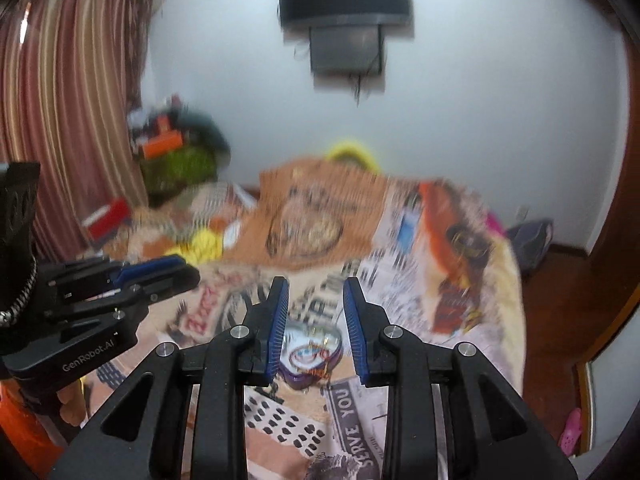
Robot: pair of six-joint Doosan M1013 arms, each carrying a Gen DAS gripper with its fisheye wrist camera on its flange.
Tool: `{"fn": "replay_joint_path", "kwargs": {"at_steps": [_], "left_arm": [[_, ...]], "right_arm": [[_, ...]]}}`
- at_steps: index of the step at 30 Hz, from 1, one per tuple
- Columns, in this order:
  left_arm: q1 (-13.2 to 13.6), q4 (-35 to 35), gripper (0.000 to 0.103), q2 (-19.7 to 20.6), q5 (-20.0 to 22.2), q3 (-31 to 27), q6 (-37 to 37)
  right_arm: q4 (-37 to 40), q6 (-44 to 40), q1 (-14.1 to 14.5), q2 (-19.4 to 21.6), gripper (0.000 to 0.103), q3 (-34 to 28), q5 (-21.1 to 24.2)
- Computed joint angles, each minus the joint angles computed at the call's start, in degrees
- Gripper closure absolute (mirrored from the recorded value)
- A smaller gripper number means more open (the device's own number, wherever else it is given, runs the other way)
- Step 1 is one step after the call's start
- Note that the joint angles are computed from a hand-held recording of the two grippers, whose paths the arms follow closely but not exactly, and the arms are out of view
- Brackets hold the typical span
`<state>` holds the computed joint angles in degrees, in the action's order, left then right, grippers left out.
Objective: Organize jewelry
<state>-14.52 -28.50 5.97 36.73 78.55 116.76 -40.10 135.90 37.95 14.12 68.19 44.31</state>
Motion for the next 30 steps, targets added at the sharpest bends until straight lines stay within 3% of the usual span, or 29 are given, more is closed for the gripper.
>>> {"fn": "replay_joint_path", "kwargs": {"at_steps": [4,7,9,11,13,16,18,24,30], "left_arm": [[-0.2,-3.7,0.068,-4.2,-6.7,3.7,3.5],[-0.3,-6.4,0.061,-6.8,-10.5,6.2,5.9],[-0.5,-7.1,0.052,-8.4,-13.3,7.8,6.6],[-0.9,-7.3,0.039,-10.1,-16.2,9.5,6.8],[-1.1,-7.8,0.019,-11.2,-18.1,10.7,6.8],[-1.8,-5.5,0.005,-12.3,-21.9,12.2,3.7],[-2.4,0.0,0.003,-12.9,-24.2,13.0,-1.6],[-3.4,9.1,0.002,-13.8,-25.7,14.1,-9.4],[-3.8,9.3,0.002,-14.2,-25.8,14.6,-9.4]], "right_arm": [[-13.8,10.5,3.2,-2.2,0.077,2.3,-0.5],[-25.5,19.6,6.0,-3.5,0.074,4.3,0.9],[-32.6,25.6,7.6,-4.1,0.051,5.6,2.5],[-39.3,31.5,8.8,-4.3,0.036,6.9,4.5],[-44.4,35.7,9.9,-4.5,0.029,7.8,6.7],[-47.8,39.4,10.8,-4.5,0.013,8.4,9.0],[-48.7,41.1,10.8,-4.4,0.0,8.6,9.7],[-45.6,40.9,10.6,-4.9,0.0,8.9,9.7],[-42.8,39.6,10.7,-5.5,0.0,9.5,10.0]]}}
